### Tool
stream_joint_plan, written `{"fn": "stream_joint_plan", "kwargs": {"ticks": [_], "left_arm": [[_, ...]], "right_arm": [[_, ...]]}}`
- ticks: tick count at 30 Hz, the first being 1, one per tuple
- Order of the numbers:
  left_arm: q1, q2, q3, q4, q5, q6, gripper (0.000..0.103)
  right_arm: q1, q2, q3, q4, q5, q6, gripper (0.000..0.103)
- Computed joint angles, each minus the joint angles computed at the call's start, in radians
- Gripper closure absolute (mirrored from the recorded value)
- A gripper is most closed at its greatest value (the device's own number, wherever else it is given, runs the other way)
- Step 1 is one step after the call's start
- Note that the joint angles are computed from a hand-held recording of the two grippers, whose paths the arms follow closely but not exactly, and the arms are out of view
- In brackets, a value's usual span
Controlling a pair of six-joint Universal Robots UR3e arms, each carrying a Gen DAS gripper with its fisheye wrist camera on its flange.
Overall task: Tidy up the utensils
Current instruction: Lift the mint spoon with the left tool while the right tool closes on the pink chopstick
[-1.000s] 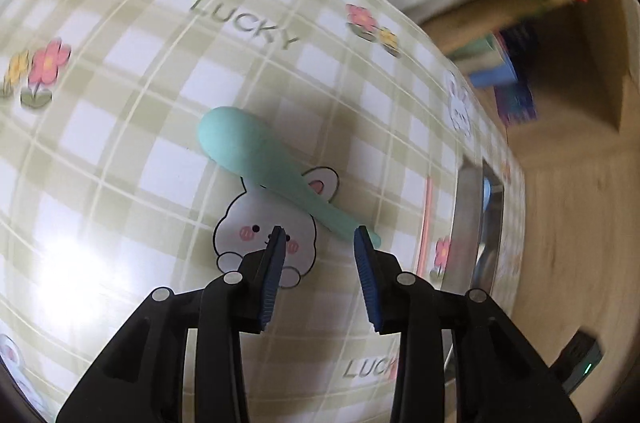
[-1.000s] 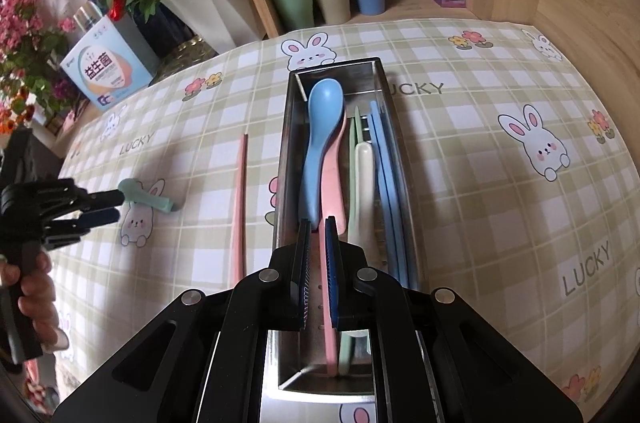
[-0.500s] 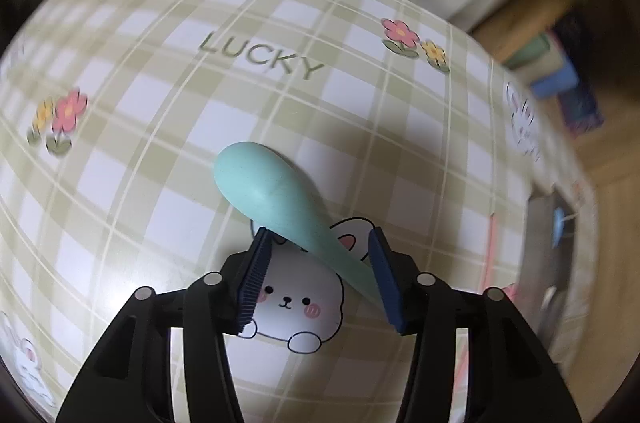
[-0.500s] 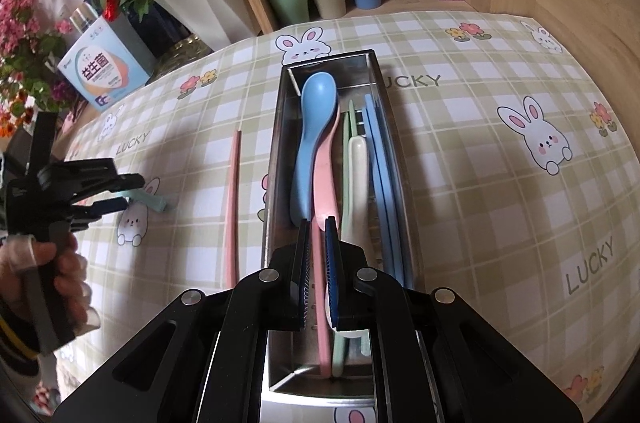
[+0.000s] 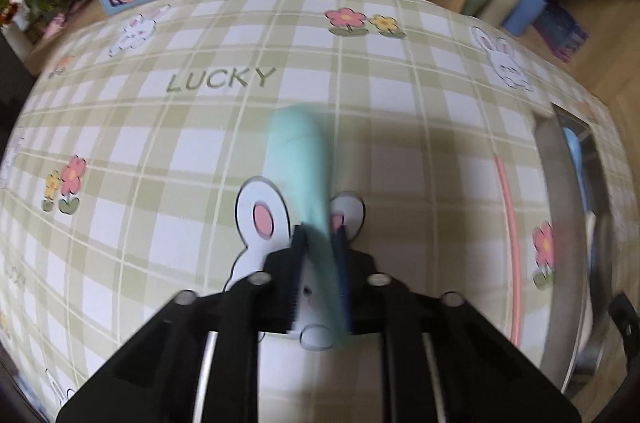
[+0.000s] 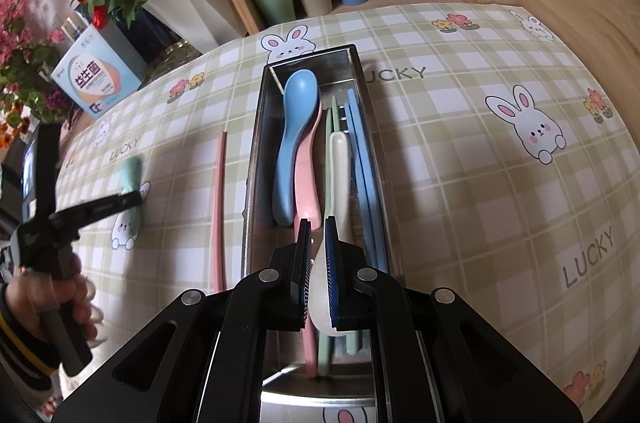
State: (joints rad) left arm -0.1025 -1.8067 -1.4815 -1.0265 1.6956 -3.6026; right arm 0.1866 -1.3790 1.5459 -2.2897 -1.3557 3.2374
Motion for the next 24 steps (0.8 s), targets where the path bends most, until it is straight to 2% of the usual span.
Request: {"fn": "stream_joint_plan", "kwargs": {"ticks": [7,14,19,24], "left_arm": [[0.074,0.237,-0.284,0.089,-0.140,0.090,0.090],[0.121,0.502,-0.509,0.125,-0.196,0.072,0.090],[0.145,0.601,-0.595,0.139,-0.225,0.068,0.090],[0.172,0.677,-0.664,0.137,-0.247,0.078,0.090]], "right_arm": [[0.021,0.000,-0.016,0.011,-0.005,-0.002,0.095],[0.068,0.020,-0.058,0.029,-0.020,-0.009,0.095],[0.125,0.059,-0.123,0.057,-0.040,-0.028,0.095],[0.208,0.162,-0.263,0.123,-0.079,-0.058,0.095]]}}
